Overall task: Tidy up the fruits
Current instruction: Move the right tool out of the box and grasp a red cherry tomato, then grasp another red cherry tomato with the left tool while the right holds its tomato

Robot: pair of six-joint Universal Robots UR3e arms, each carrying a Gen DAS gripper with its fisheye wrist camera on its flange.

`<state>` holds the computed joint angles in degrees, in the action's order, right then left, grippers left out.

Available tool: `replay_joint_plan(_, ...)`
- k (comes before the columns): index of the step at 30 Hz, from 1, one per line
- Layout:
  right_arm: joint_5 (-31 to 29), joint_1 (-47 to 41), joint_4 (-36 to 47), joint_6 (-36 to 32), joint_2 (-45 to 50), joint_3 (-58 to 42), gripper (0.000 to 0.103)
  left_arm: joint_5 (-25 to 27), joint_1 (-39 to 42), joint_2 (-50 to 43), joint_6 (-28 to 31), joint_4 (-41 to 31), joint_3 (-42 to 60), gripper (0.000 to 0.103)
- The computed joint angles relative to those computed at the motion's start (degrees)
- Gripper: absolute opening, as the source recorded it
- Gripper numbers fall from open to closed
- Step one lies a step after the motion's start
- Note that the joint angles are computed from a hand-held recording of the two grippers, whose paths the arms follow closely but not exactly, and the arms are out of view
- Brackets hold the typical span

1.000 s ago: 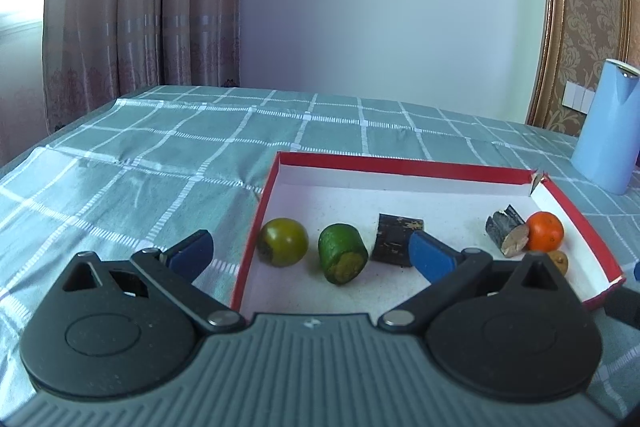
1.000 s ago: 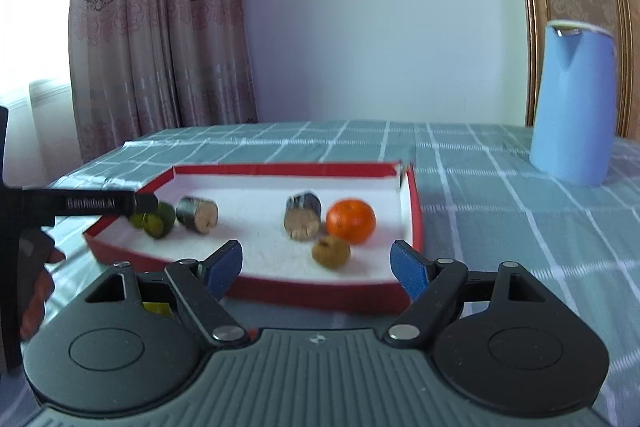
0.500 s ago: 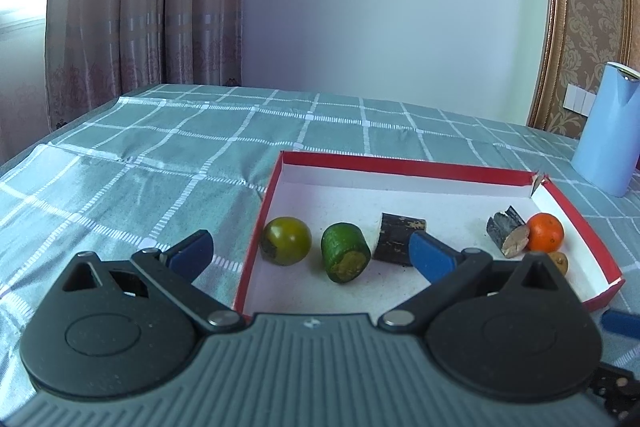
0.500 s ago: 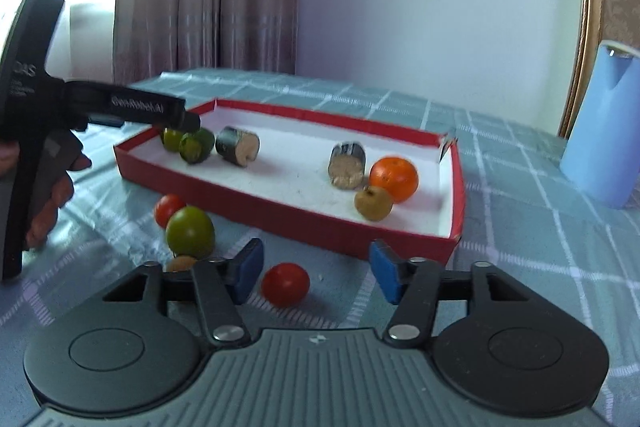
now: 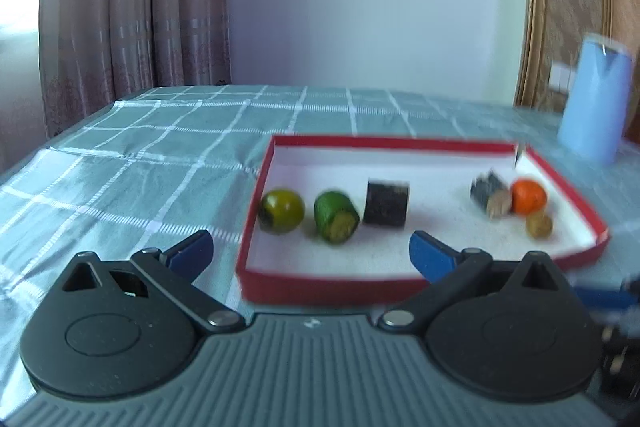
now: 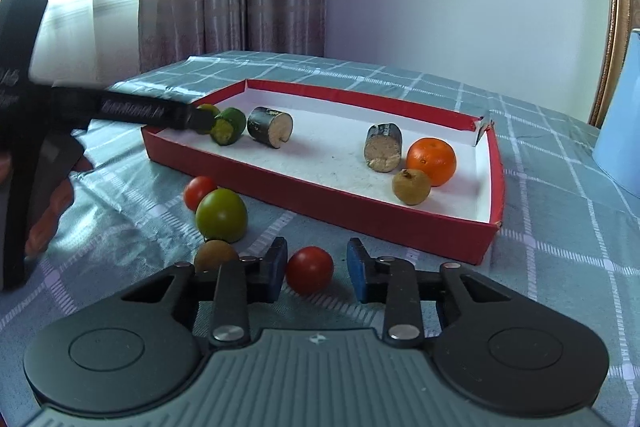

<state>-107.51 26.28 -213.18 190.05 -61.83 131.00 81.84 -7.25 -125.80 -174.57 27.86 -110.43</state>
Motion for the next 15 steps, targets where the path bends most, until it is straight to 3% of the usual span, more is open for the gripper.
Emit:
replay_joint_plan(4,2.3,-0.8,2.1,0.0,-1.1,0.1,0.032,0.1,-0.5,0.5,3.5,4.1,-4.0,0.103)
replay_joint_plan(9,1.7,-0.4,2.3,-0.1,-0.9,-0.1,0.032,2.7,-1.1,2.0,1.5,-1.6,-3.3,0.103)
replay_joint_plan(15,2.6,-0.7,3.2,-0.5,-1.1,-0.2,0.032,-5.5,2.6,5.5,0.0,-7.6,-5.6,0.103)
